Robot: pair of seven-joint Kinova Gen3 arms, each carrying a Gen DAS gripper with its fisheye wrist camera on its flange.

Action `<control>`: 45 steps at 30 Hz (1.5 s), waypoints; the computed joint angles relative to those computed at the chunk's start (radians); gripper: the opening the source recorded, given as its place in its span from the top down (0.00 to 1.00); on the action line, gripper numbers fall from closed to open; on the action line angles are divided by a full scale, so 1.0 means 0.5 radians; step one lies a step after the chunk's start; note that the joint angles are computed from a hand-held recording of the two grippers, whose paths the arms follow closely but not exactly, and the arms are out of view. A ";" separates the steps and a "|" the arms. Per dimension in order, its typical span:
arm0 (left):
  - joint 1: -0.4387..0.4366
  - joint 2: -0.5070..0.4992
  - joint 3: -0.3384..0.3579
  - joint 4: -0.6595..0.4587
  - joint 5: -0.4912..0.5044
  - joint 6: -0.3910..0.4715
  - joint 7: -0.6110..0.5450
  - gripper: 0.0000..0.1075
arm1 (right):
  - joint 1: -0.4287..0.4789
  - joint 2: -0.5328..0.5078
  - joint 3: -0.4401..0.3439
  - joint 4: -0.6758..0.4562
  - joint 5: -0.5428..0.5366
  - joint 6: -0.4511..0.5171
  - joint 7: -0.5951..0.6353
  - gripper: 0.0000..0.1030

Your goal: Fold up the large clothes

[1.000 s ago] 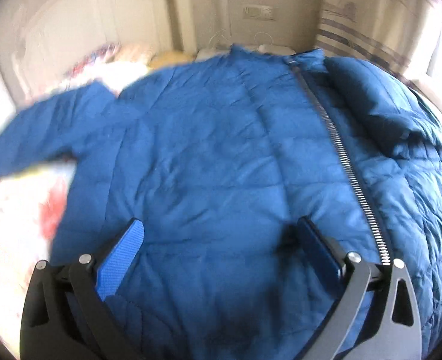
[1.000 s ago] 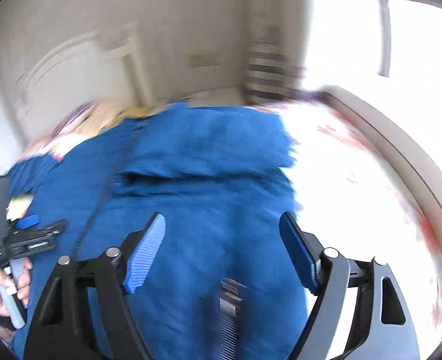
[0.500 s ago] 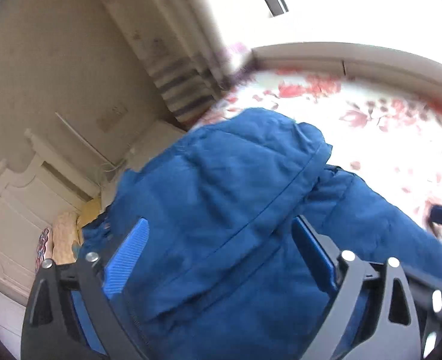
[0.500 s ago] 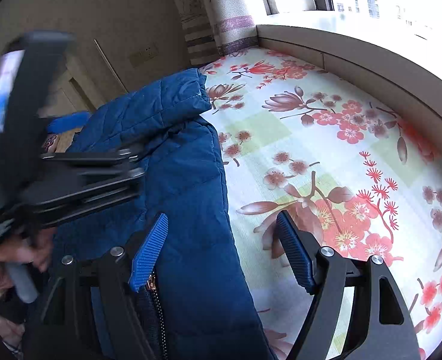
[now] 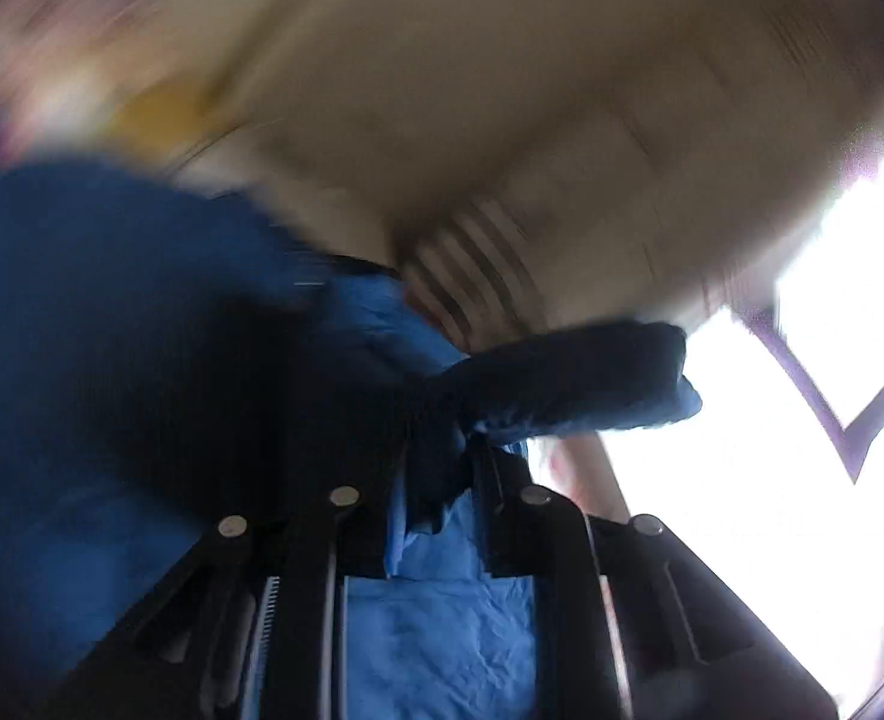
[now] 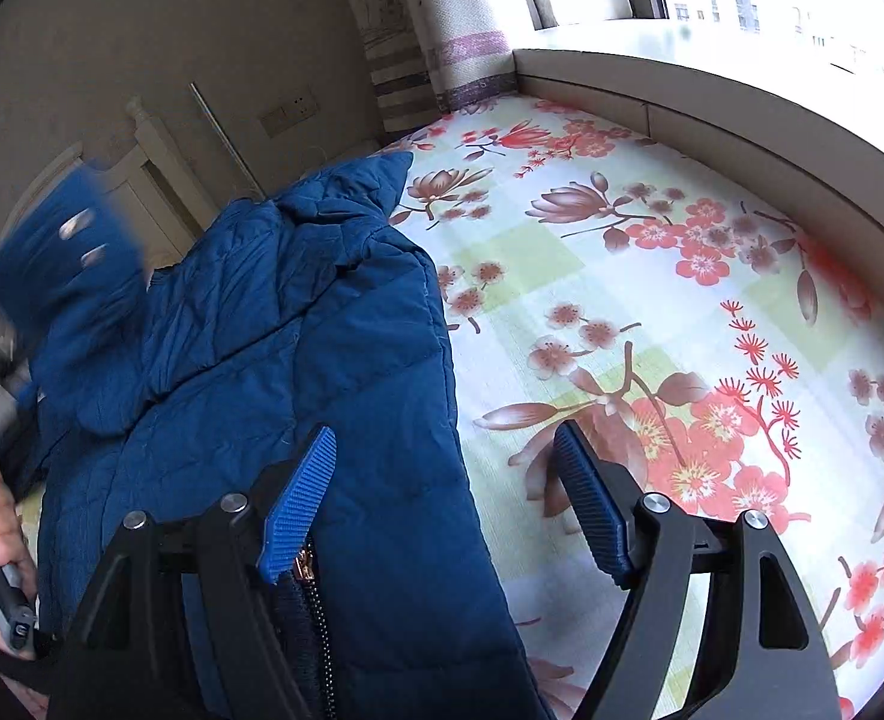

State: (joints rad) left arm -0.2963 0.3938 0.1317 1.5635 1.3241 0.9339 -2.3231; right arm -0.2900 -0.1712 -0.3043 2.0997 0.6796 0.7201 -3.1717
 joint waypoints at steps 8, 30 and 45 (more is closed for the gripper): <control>-0.257 0.067 -0.100 0.056 -0.167 0.060 0.180 0.46 | -0.012 0.017 0.000 -0.016 0.003 0.030 0.008 0.28; 0.020 -0.166 -0.053 0.165 -0.716 -0.513 0.081 0.07 | 0.332 0.282 -0.699 -0.519 0.397 0.519 0.291 0.29; -0.022 -0.155 -0.049 0.176 -0.654 -0.481 -0.001 0.07 | -0.354 0.837 0.395 -0.954 0.054 0.359 0.764 0.33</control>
